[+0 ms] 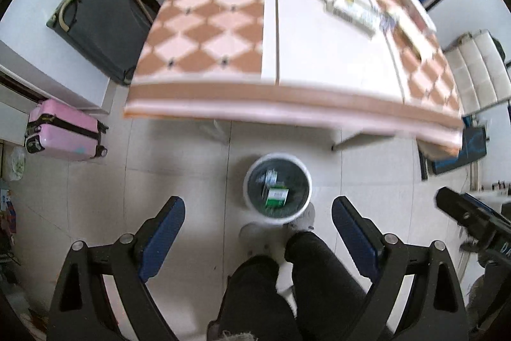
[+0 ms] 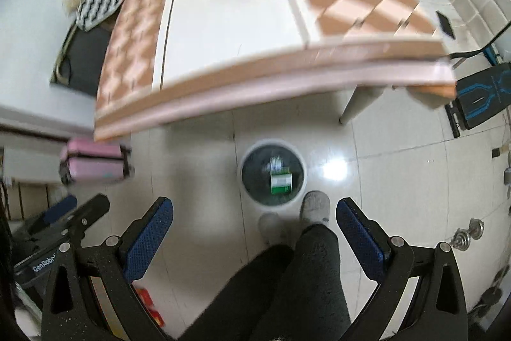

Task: Collect trash
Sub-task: 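Grasp the rainbow medicine box with the left gripper while the right grasps the cream leaflet box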

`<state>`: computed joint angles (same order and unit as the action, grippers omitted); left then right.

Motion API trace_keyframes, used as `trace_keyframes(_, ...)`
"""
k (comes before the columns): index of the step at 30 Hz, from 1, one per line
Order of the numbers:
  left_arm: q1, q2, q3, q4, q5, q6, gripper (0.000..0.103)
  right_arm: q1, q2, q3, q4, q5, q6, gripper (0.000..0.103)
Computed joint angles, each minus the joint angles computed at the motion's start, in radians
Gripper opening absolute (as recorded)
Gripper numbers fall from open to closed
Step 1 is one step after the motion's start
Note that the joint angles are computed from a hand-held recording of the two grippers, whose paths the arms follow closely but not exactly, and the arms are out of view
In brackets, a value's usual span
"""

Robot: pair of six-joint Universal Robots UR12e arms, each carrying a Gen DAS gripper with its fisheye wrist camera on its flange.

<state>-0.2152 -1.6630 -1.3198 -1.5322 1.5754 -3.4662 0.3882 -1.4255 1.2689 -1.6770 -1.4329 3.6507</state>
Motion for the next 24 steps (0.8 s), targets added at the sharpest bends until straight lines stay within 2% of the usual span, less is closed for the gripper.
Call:
trace_keyframes(2, -0.004, -0.041, 0.051, 0.007, -0.002, -0.022, 0.094, -0.023, 0.017, -0.031, -0.006, -0.022, 0.005, 0.103)
trace_keyframes(7, -0.008, -0.188, 0.231, -0.032, -0.017, -0.09, 0.094, -0.098, 0.113, -0.16, 0.02, -0.087, -0.071, 0.103)
trace_keyframes(11, -0.012, -0.346, 0.433, -0.115, -0.026, -0.164, 0.094, -0.143, 0.249, -0.33, 0.096, -0.136, -0.187, 0.103)
trace_keyframes(17, -0.016, -0.577, 0.764, -0.302, -0.079, -0.242, 0.094, -0.182, 0.513, -0.673, 0.302, -0.168, -0.385, 0.103)
trace_keyframes(21, -0.009, -0.719, 0.98, -0.427, -0.137, -0.306, 0.094, -0.193, 0.663, -0.89, 0.425, -0.17, -0.477, 0.102)
trace_keyframes(24, 0.002, -0.791, 1.09, -0.486, -0.198, -0.377, 0.094, -0.204, 0.775, -1.075, 0.54, -0.13, -0.51, 0.102)
